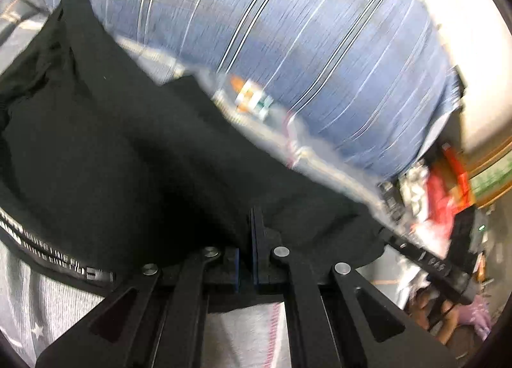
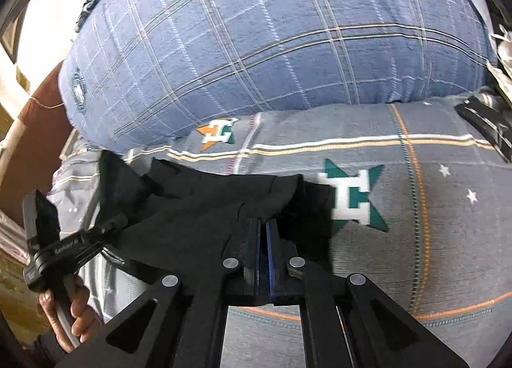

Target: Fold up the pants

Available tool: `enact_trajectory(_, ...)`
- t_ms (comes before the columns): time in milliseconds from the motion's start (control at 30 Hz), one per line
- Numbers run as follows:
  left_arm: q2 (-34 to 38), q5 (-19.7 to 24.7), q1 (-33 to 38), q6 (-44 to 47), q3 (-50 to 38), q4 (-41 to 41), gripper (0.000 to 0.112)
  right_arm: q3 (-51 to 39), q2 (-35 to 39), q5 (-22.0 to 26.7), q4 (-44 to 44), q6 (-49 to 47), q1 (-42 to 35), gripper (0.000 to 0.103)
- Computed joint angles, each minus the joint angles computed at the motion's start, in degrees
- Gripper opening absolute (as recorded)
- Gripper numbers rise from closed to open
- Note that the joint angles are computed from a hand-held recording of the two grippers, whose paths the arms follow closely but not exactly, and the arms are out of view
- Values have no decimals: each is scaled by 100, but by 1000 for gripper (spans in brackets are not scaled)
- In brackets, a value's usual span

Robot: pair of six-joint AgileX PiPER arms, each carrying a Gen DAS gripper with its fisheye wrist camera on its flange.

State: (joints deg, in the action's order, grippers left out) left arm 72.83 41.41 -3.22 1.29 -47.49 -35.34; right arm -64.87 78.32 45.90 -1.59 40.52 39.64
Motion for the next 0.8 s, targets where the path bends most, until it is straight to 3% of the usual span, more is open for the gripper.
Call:
enact_trajectory(133,87,-37,-409,-577,226,572,1,-253,709,564,131,-285,58,3)
enact_trajectory(167,79,-58,-505,-661,256,647,1,-282,771,588,169,-369,77,8)
enact_trajectory(233,20,-95,-692,-820,266,807,1,-230,680,406,-50,-185,144,8)
enact_trajectory(267,-27,-113,-723,-856,269,851,1,-136,572,216,16,-167,66,18)
enact_trajectory(300,-39,-114,-720,-838,265,840,1,54,399,-49,186,-236,-75,40)
enact_trajectory(333,-50,-79,-702,-790,257,814,1,267,210,-383,310,-244,-224,54)
enact_trajectory(367,-48,-54,-707,-765,246,789,1,318,182,-551,284,-170,-284,61)
enact_trajectory(433,-50,-16,-741,-754,218,801,1,277,268,-671,-74,149,-343,60)
enact_trajectory(500,-36,-32,-849,-913,154,960,1,216,426,-832,-21,23,-437,53)
enact_trajectory(567,-42,-38,-873,-940,154,1002,1,-77,847,-637,-174,94,-382,50)
enact_trajectory(667,-54,-30,-827,-870,163,903,1,-445,1333,-292,-549,352,-265,8)
enact_trajectory(800,-281,-50,-781,-592,189,605,1,-292,793,-538,-1111,936,-116,7)
